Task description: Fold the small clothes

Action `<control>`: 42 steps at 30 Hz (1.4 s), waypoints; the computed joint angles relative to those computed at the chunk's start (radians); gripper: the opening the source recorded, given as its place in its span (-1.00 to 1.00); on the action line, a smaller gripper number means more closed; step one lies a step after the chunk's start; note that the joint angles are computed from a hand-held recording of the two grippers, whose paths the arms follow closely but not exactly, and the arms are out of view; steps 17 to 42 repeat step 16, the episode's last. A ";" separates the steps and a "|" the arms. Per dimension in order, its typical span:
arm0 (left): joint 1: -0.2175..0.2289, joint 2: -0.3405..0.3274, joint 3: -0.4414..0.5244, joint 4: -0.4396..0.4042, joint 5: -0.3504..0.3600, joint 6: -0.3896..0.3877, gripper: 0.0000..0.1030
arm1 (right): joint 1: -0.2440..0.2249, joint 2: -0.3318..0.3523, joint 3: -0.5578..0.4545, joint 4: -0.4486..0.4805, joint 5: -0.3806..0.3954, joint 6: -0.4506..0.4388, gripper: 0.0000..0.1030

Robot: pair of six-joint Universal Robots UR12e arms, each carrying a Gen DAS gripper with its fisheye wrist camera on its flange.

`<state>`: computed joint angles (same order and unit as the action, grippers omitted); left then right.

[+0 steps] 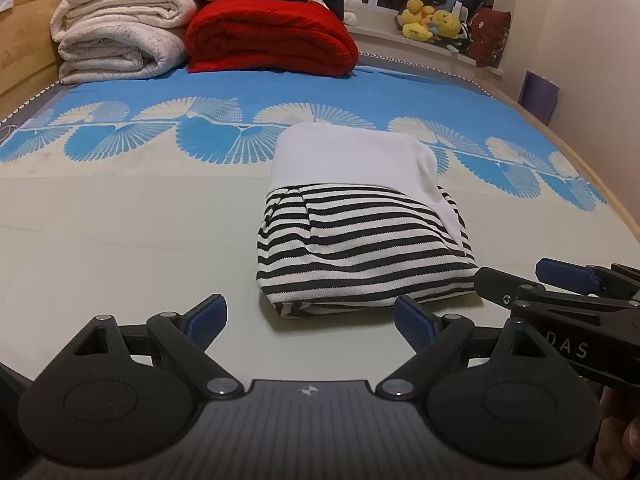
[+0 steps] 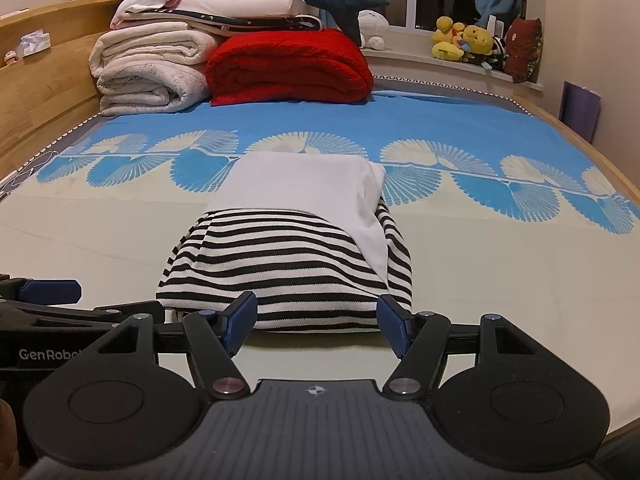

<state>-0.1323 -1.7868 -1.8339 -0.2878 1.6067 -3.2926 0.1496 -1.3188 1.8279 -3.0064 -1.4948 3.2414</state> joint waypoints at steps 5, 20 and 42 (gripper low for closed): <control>0.000 0.000 0.000 -0.001 0.003 0.001 0.81 | 0.001 0.000 -0.001 0.004 -0.002 0.001 0.32; 0.003 -0.002 0.002 -0.006 -0.006 -0.008 0.82 | 0.001 0.002 -0.005 0.011 -0.001 0.005 0.32; 0.003 -0.002 0.002 -0.006 -0.006 -0.008 0.82 | 0.001 0.002 -0.005 0.011 -0.001 0.005 0.32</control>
